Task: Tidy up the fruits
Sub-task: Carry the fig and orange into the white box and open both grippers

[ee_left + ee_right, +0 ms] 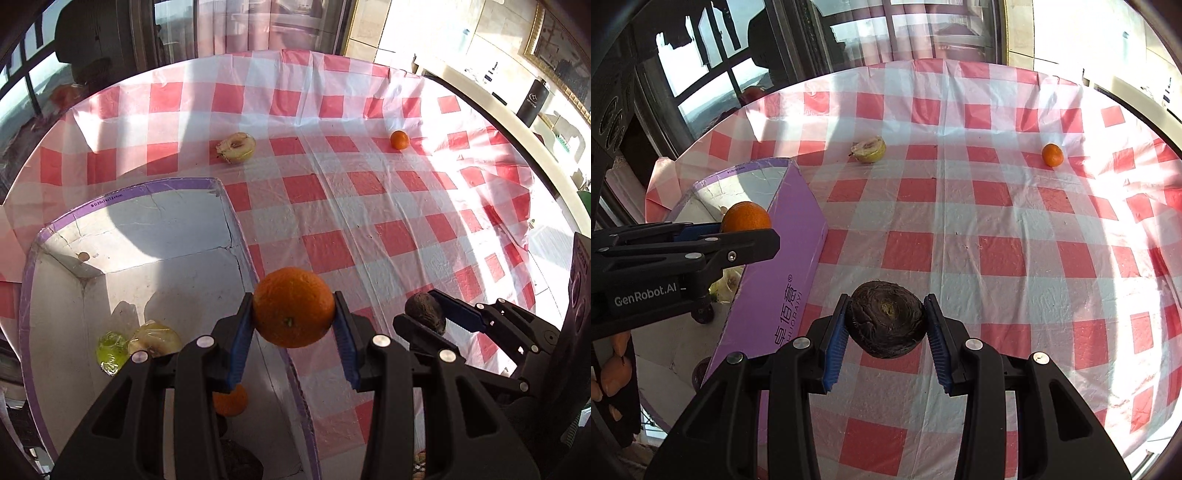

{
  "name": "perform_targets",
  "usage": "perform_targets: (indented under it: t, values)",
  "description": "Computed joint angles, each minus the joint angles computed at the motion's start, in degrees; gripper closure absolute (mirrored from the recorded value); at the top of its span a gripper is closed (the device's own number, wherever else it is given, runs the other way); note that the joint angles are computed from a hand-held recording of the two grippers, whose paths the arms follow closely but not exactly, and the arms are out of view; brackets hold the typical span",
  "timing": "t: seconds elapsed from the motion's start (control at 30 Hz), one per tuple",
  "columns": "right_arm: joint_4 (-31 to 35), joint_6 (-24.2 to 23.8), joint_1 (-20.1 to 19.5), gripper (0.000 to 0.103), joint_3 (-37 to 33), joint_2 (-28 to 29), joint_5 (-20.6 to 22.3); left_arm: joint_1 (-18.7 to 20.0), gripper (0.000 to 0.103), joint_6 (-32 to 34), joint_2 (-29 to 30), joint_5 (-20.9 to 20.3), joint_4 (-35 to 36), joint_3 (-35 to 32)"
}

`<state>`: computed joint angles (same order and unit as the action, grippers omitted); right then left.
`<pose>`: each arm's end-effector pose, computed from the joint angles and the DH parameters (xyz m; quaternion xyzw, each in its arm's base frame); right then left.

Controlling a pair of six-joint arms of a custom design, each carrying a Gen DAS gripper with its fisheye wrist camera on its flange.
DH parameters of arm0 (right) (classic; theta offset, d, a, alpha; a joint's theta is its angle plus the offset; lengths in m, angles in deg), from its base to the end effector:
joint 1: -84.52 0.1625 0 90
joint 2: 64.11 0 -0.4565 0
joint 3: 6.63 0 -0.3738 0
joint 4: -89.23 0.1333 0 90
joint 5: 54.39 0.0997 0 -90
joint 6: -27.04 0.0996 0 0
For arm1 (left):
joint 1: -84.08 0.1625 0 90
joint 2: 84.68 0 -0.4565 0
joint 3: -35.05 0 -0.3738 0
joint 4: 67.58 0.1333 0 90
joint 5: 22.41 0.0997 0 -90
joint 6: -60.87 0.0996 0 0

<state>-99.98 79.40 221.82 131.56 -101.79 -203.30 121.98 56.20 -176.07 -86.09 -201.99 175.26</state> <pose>0.3204 -0.2303 0.0203 -0.0329 -0.8701 0.3694 0.3247 -0.1495 -0.3413 0.2409 0.3994 0.8873 -0.0752 0.2180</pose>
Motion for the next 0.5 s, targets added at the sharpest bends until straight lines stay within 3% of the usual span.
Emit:
perform_targets:
  t: [0.2, 0.33, 0.5]
  values:
    - [2.01, -2.56, 1.62, 0.063, -4.39, 1.15, -0.27, 4.17, 0.062, 2.54, -3.3, 1.97, 2.06, -1.36]
    - [0.93, -9.39, 2.88, 0.063, -9.17, 3.37, 0.55, 8.09, 0.062, 3.79, -4.66, 4.19, 3.65, -2.95]
    - [0.67, -18.53, 2.6, 0.063, -14.92, 6.88, 4.6, 13.97, 0.062, 5.02, -5.59, 7.12, 7.81, -5.66]
